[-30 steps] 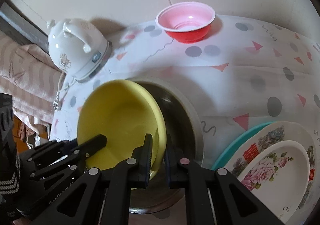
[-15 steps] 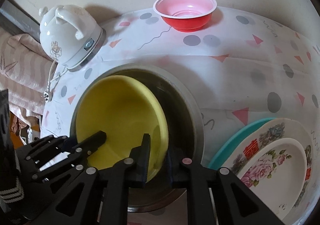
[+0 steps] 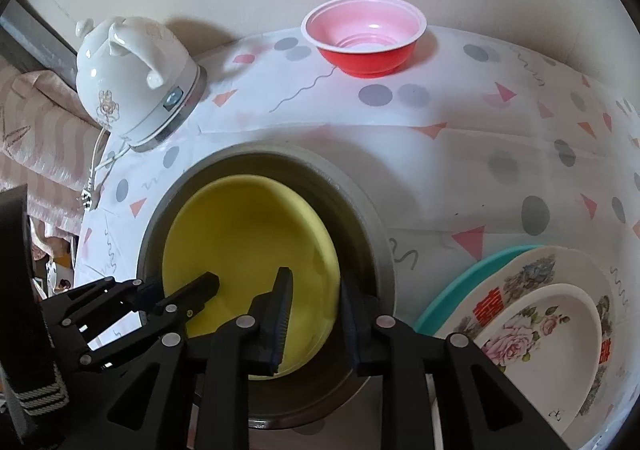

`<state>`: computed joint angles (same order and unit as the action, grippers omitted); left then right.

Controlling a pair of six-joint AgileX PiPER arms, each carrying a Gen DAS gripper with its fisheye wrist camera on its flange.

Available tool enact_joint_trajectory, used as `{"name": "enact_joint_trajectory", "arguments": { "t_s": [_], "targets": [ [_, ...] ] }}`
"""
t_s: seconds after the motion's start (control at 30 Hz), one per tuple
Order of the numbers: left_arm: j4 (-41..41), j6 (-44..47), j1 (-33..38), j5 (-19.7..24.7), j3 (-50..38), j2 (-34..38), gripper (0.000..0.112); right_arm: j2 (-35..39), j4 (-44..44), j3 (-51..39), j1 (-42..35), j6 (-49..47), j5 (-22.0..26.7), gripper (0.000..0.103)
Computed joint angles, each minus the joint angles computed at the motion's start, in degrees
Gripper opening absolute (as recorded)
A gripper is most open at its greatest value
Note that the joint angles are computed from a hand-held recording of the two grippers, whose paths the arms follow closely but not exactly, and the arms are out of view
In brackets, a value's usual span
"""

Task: Organize plates and bowls
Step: 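Open both tools and release the yellow bowl inside the steel bowl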

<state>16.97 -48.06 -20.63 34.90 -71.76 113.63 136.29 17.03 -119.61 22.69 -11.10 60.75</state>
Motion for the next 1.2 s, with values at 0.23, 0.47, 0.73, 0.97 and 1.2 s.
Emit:
{"name": "enact_joint_trajectory", "arguments": {
  "t_s": [0.23,0.47,0.73,0.97,1.2],
  "targets": [
    [1.6,-0.6,-0.8,1.5,-1.6,1.4,0.018,-1.2,1.6,0.9,-1.3,0.0,-1.1,0.024],
    [1.8,-1.5,-0.9,2.4,-2.9,2.1,0.018,-2.2,2.9,2.5,-1.9,-0.4,-1.6,0.024],
    [6.2,-4.7,-1.9,3.3,-2.9,1.1,0.018,-2.4,3.6,3.0,-2.0,-0.8,-1.7,0.024],
    [5.9,-5.6,-1.7,3.4,-3.0,0.4,0.018,-3.0,4.5,3.4,-2.2,-1.0,-2.2,0.024],
    [5.5,-6.3,-1.6,3.1,-3.0,-1.4,0.043,-2.9,5.1,3.0,-2.6,-0.8,-2.0,0.024]
  ]
}}
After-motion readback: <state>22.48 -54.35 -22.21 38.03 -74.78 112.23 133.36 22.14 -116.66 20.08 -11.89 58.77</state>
